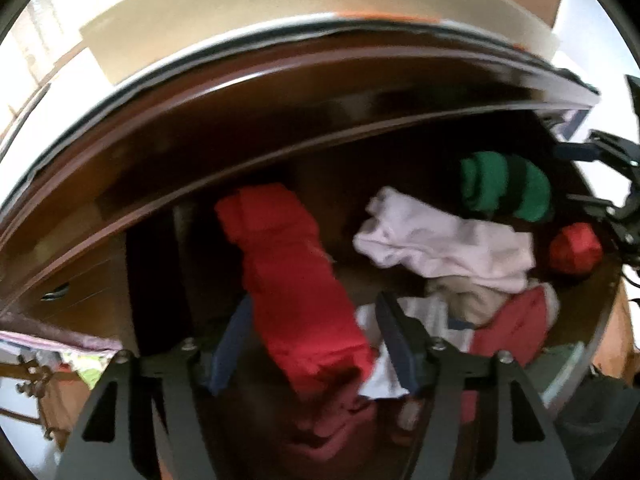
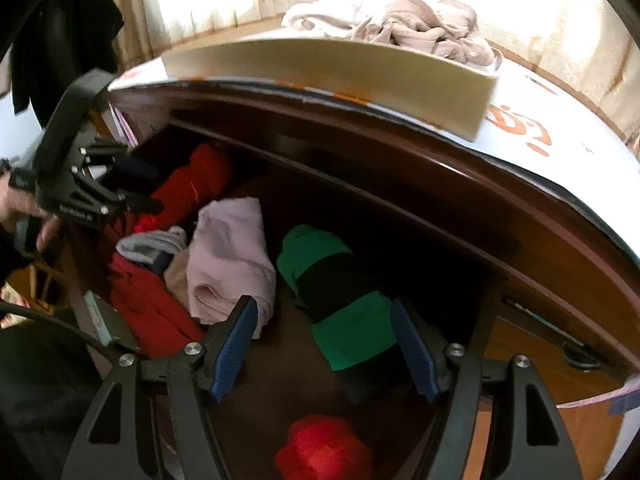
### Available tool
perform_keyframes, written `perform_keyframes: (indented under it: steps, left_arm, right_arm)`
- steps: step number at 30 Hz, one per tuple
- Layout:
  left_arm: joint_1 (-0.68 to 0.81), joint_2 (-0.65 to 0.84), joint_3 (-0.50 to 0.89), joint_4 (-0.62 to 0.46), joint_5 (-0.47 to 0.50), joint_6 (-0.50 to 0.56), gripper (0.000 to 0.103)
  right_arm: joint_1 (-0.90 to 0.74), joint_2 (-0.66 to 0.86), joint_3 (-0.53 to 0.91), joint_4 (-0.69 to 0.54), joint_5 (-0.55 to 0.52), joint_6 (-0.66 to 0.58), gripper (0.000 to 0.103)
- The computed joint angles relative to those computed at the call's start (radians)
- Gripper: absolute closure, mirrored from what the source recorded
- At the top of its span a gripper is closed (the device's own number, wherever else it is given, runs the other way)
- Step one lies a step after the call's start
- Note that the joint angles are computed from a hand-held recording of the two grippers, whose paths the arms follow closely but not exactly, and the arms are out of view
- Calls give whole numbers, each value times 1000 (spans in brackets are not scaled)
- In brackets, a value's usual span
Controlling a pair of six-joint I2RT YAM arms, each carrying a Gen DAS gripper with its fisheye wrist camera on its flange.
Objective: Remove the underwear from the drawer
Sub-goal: 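Reach the left tool to the red sock while the right tool reaches the green sock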
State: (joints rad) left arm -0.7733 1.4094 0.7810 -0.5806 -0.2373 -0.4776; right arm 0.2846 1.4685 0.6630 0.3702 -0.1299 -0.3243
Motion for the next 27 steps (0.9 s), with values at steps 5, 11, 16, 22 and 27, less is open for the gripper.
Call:
perform_keyframes:
  steps: [5,11,16,22,27]
  left_arm:
    - [26,61,61,-54,12,30,39]
    - [43,114,94,-69,36,51,39]
    - [57,202,168,-78,57,82,39]
    - [100,314,243,-56,111,95,38]
    - [130,317,248,-64,121,134,38]
  right_arm:
    - [18,21,34,-28,43,-45,32]
    - [39,70,111,-110,100,-75,32]
    - [73,120,180,-160,172,-96,32]
    - [123,188,252,-192,282,-133,32]
    - [159,258,303,-218,373,-167,40]
